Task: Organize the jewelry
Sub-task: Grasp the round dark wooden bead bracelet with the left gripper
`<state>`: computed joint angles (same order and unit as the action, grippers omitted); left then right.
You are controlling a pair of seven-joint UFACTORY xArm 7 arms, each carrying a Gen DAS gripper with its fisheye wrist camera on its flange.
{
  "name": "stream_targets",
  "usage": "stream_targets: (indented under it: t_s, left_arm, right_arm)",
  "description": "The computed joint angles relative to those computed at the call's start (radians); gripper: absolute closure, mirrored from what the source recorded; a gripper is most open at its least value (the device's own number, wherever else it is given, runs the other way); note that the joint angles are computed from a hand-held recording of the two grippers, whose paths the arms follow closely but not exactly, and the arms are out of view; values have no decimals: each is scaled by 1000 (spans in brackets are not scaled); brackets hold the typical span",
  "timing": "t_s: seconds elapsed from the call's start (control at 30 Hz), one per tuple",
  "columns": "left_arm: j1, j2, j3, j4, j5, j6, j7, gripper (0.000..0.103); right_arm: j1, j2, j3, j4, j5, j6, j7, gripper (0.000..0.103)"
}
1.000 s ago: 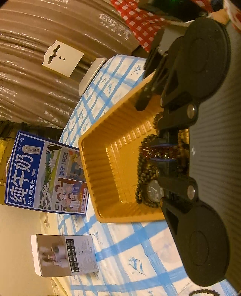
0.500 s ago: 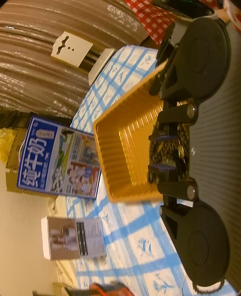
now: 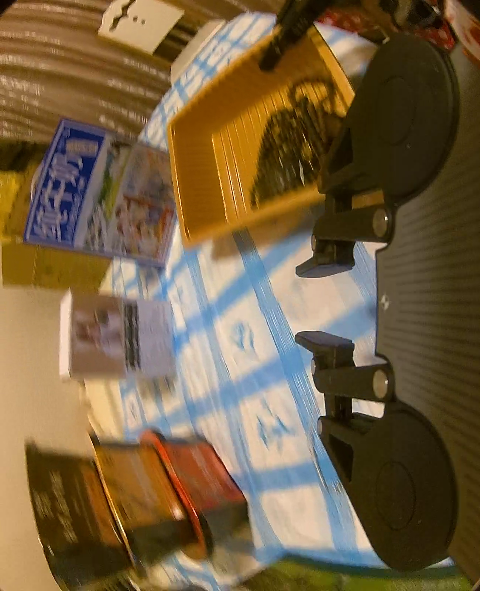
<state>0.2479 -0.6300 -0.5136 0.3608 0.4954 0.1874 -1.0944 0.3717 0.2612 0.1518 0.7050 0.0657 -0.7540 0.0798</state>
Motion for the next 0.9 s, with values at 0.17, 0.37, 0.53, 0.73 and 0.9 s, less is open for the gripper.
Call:
stream_targets:
  t_s: [0.17, 0.37, 0.53, 0.73, 0.9]
  left_arm:
    - [-61, -97, 66, -75, -25, 106, 19, 75]
    - [-105, -144, 98, -135, -31, 163, 38, 74]
    - [-105, -107, 73, -146, -11, 145, 20, 73]
    - [-56, -54, 46, -128, 41, 108, 3, 70]
    - [16, 21, 21, -95, 98, 66, -14, 71]
  right_arm:
    - [-2, 3, 0, -3, -4, -6, 1, 97]
    - [-2, 2, 0, -4, -3, -6, 1, 97]
    - [-2, 2, 0, -3, -4, -4, 1, 97]
    - [-3, 3, 0, -4, -6, -6, 3, 97]
    - [-3, 3, 0, -4, -6, -4, 2, 97]
